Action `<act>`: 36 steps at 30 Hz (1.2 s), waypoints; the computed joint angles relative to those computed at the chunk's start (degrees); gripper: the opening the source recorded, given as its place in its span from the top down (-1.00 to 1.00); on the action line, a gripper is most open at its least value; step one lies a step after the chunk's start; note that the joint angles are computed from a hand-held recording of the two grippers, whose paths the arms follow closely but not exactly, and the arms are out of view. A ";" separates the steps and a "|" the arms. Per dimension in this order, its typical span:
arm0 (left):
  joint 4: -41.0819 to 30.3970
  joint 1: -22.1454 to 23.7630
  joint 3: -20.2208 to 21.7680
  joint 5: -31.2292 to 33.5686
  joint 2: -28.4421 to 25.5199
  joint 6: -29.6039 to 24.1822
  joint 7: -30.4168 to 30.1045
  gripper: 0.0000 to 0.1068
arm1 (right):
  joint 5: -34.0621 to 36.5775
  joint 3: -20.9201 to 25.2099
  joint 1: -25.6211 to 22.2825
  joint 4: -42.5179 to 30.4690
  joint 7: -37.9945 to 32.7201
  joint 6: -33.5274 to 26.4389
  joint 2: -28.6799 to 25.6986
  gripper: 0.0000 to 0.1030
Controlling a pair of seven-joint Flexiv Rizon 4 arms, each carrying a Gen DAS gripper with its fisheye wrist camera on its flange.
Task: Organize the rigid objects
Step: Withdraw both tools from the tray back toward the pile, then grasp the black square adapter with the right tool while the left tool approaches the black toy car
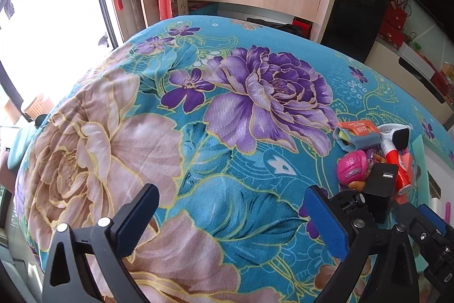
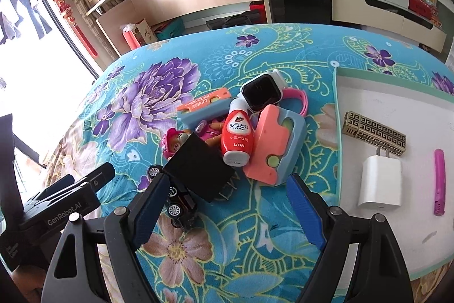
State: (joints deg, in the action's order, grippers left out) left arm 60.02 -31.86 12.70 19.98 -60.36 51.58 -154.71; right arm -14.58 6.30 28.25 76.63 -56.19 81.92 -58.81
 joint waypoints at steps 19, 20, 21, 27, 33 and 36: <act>4.78 1.47 -0.13 -3.15 0.81 5.31 -1.06 -0.93 | 11.52 12.75 -5.06 -11.42 -5.69 -8.90 -5.17 -0.64; 5.18 1.53 -0.11 -3.27 0.93 5.69 -1.23 -0.93 | 12.04 12.58 -4.83 -12.20 -5.71 -9.18 -5.54 -0.64; 5.55 1.59 -0.07 -3.39 1.04 6.10 -1.40 -0.93 | 12.47 12.13 -4.48 -13.00 -5.32 -9.84 -5.84 -0.64; 7.58 1.88 0.23 -4.37 1.54 7.97 -2.38 -0.93 | 15.12 10.38 -3.13 -17.63 -1.86 -13.97 -7.94 -0.64; 8.29 1.95 0.30 -5.08 1.56 9.00 -2.13 -0.93 | 16.11 8.11 -1.85 -19.17 1.76 -13.98 -8.62 -0.64; 8.31 2.01 0.09 -5.43 1.46 9.65 -1.38 -0.93 | 15.35 6.34 -0.81 -19.01 4.12 -13.90 -8.57 -0.64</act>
